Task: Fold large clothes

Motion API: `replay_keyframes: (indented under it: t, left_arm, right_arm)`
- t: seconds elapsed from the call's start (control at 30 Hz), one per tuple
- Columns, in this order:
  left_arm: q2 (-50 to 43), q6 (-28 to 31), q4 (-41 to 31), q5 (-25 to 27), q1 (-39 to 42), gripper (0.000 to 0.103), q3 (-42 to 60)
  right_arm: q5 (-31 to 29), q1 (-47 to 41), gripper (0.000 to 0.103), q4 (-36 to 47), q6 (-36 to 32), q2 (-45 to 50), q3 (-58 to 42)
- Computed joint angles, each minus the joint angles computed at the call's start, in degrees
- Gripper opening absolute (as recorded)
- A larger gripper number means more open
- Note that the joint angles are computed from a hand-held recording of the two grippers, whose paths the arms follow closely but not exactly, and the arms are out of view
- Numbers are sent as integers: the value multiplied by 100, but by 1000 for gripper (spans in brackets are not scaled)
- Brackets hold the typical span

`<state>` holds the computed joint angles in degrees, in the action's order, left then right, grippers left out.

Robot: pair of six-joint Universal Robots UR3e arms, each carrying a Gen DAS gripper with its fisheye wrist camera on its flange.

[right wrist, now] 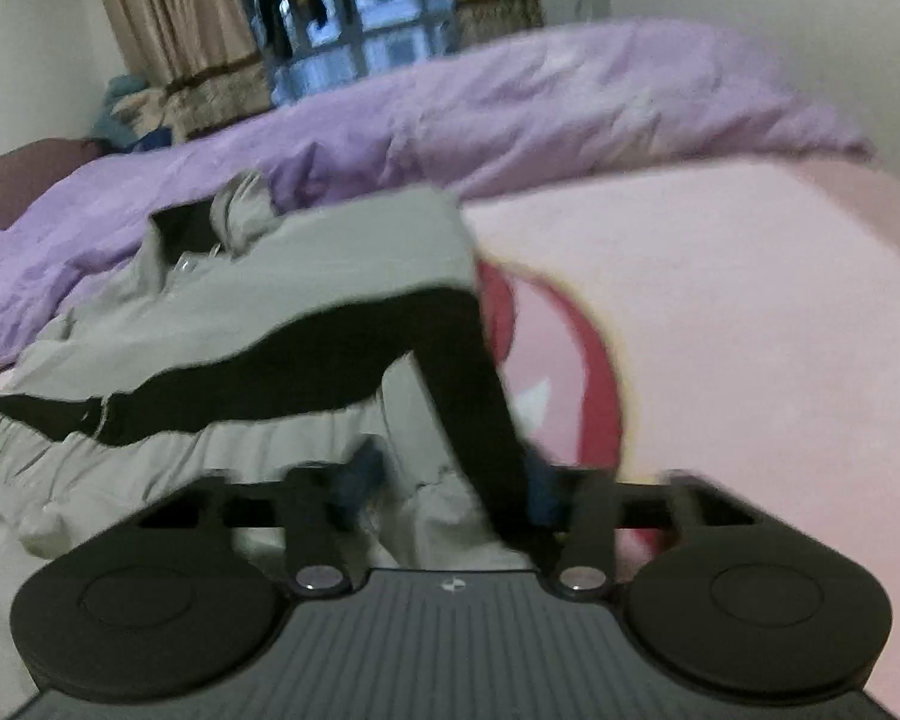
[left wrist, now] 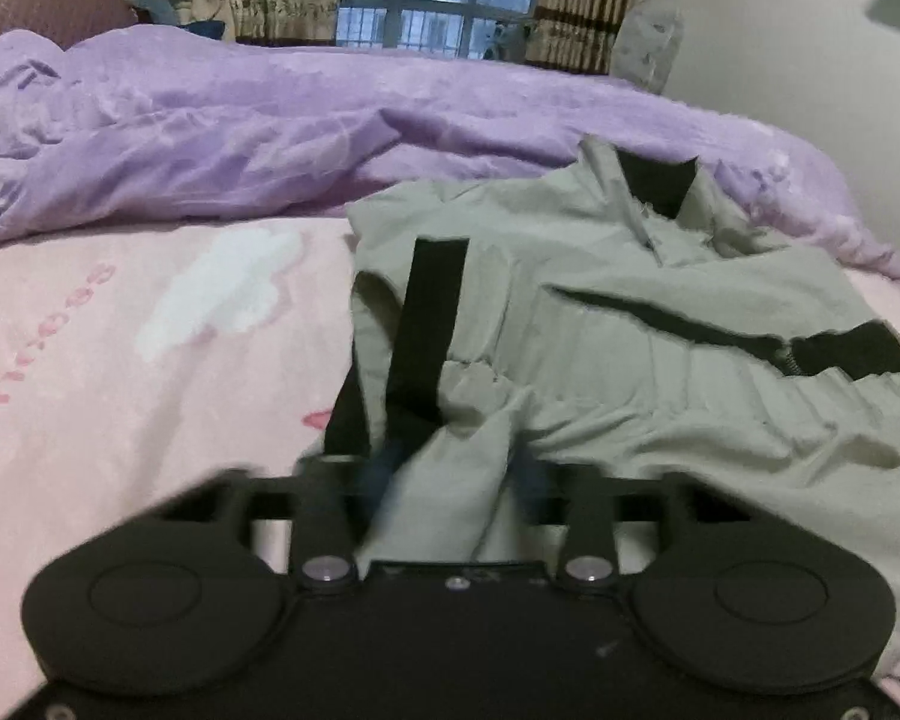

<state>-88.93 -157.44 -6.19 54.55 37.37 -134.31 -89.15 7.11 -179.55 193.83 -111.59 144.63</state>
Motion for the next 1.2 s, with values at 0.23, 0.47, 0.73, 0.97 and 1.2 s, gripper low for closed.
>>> replay_keyframes:
  t: [0.23, 0.47, 0.73, 0.97, 1.2]
  left_arm:
    - [1554, -248, 201, -692, 548, 11, -664]
    - [914, -1478, 1225, -552, 319, 11, 13]
    - [-838, -2671, 1854, 274, -504, 10, 1990]
    - [-3236, -2542, 1514, 1798, -1555, 10, 3915]
    - [-4122, -2401, 1559, 2802, -1889, 55, 4505]
  right_arm:
    - [-2425, 1940, 19, -896, 361, 464, -624]
    - [-2495, 1834, 18, -2100, 268, 1132, -1248]
    - [-1947, 1244, 18, -3153, 168, 2619, -2666]
    - [-1596, 737, 18, -2857, -26, 4476, -3782]
    - [-1454, 485, 63, -2046, 444, 4980, -4197]
